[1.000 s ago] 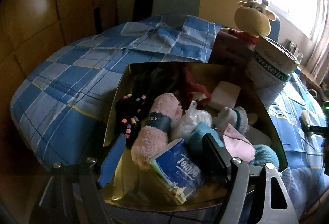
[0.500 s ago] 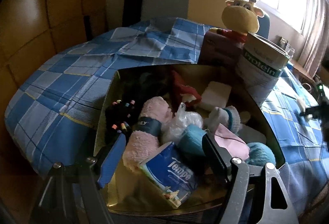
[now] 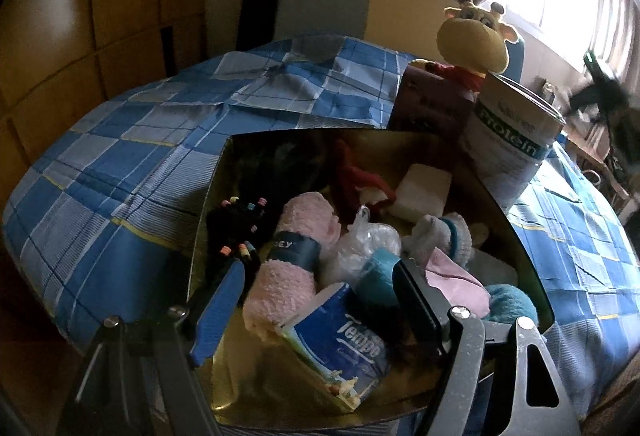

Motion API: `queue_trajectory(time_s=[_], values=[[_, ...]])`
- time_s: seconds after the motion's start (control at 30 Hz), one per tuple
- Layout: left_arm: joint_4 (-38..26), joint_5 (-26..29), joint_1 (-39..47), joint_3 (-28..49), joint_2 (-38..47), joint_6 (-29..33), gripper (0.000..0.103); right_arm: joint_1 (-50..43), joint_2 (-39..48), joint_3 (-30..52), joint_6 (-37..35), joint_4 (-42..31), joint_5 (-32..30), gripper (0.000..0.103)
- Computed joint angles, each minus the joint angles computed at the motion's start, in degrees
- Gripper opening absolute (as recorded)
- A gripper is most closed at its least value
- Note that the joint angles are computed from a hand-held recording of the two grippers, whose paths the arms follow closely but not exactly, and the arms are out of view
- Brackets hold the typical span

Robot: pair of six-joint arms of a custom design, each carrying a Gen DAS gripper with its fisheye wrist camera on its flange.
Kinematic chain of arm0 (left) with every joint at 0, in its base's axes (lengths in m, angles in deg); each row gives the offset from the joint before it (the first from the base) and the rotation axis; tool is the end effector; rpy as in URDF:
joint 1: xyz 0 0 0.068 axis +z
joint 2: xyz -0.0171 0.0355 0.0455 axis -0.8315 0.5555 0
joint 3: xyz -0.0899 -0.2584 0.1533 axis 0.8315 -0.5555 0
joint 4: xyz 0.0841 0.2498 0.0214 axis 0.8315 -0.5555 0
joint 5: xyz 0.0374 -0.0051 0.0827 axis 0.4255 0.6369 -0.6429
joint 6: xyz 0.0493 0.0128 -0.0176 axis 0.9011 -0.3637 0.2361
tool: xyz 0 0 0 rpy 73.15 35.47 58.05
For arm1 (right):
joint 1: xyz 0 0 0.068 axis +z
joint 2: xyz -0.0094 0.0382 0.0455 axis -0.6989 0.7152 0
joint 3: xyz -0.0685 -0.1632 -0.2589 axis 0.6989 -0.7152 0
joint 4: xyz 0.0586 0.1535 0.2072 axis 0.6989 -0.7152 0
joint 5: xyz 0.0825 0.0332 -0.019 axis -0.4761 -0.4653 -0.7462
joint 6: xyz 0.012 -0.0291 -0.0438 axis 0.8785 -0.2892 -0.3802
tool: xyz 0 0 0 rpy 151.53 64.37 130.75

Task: Organize soft objects
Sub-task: 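Carry the white gauze roll to the gold tray and release with right gripper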

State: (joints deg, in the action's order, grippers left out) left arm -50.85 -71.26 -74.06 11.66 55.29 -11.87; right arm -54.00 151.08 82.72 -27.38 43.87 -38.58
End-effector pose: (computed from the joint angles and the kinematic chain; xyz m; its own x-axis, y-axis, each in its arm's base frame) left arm 0.2592 -0.0837 0.1817 -0.7011 0.0951 -0.7067 0.2301 0.9682 -0.0980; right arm 0.3224 -0.0652 0.2577 -0.7366 0.4851 -0.4712 0.5887 0.8029 -0.0936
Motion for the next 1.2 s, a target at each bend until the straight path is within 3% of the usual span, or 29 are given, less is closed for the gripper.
queue_trajectory(time_s=[0.33, 0.57, 0.8, 1.2], values=[[-1.2, 0.8, 1.3, 1.2, 0.2, 0.4, 0.077, 15.5, 18.0, 43.5, 0.6, -13.7, 6.8, 0.045], [-1.4, 0.8, 1.9, 1.2, 0.3, 0.3, 0.077, 25.0, 28.6, 62.2, -5.9, -14.4, 5.3, 0.045], [-1.9, 0.5, 1.9, 0.8, -0.4, -0.2, 0.077, 34.4, 32.5, 64.3, -12.8, -13.7, 0.4, 0.045], [-3.2, -0.8, 1.6, -0.6, -4.0, -0.5, 0.077, 43.2, 28.7, 44.3, -11.8, -6.2, -5.8, 0.045]])
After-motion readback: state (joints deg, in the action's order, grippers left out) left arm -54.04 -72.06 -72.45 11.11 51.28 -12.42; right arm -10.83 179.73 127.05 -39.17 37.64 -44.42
